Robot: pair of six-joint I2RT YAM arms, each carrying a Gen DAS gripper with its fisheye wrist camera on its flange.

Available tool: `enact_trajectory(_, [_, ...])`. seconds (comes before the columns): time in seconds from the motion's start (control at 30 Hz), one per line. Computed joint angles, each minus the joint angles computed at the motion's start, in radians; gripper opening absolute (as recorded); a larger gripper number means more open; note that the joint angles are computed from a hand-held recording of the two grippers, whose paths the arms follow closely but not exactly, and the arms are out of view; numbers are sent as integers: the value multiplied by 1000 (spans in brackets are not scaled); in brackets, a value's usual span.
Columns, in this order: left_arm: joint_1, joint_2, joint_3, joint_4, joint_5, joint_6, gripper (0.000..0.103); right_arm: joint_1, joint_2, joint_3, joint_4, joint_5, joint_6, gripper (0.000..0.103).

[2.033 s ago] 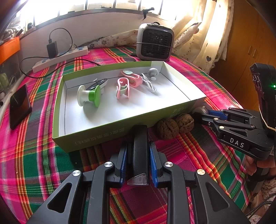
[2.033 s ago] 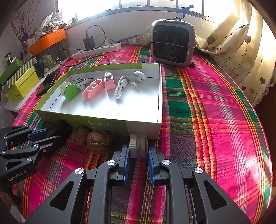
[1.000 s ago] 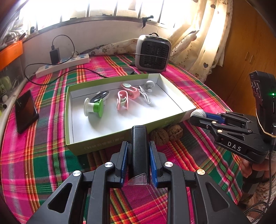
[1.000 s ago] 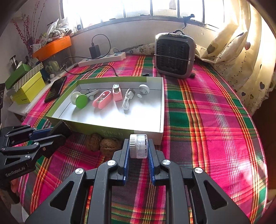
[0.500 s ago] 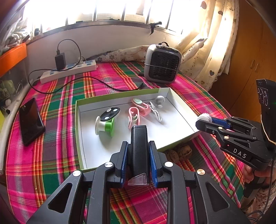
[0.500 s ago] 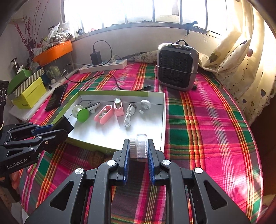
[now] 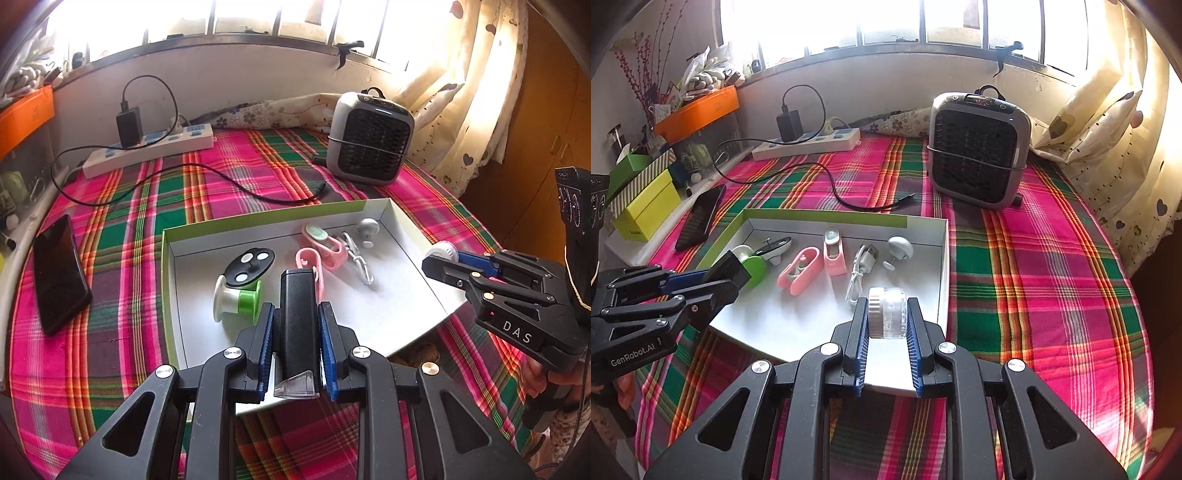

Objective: Organize objects
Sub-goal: 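Carry the black stick with the left tool toward the box while the right tool carries the cylinder, then lower the black stick into the box and open the left tool while the right tool releases the cylinder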

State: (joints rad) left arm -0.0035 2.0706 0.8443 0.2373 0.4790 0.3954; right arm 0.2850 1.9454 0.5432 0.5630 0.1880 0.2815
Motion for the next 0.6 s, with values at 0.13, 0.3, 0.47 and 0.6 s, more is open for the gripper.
enact_trajectory(0.13, [-12,32,43,-9,-17,-6,21,-18,37,47,-18,-11,-18,20])
enact_trajectory(0.3, [-29,67,82,-13,-40,-10,21,-34,77,103,-43,-24,-36,20])
enact_trajectory(0.47, [-40,98,120,-28,-44,-17,21,-43,111,142,-60,-34,-44,20])
enact_trajectory(0.6, [-53,120,142,-32,-69,-11,21,-51,132,163,-68,-38,-47,20])
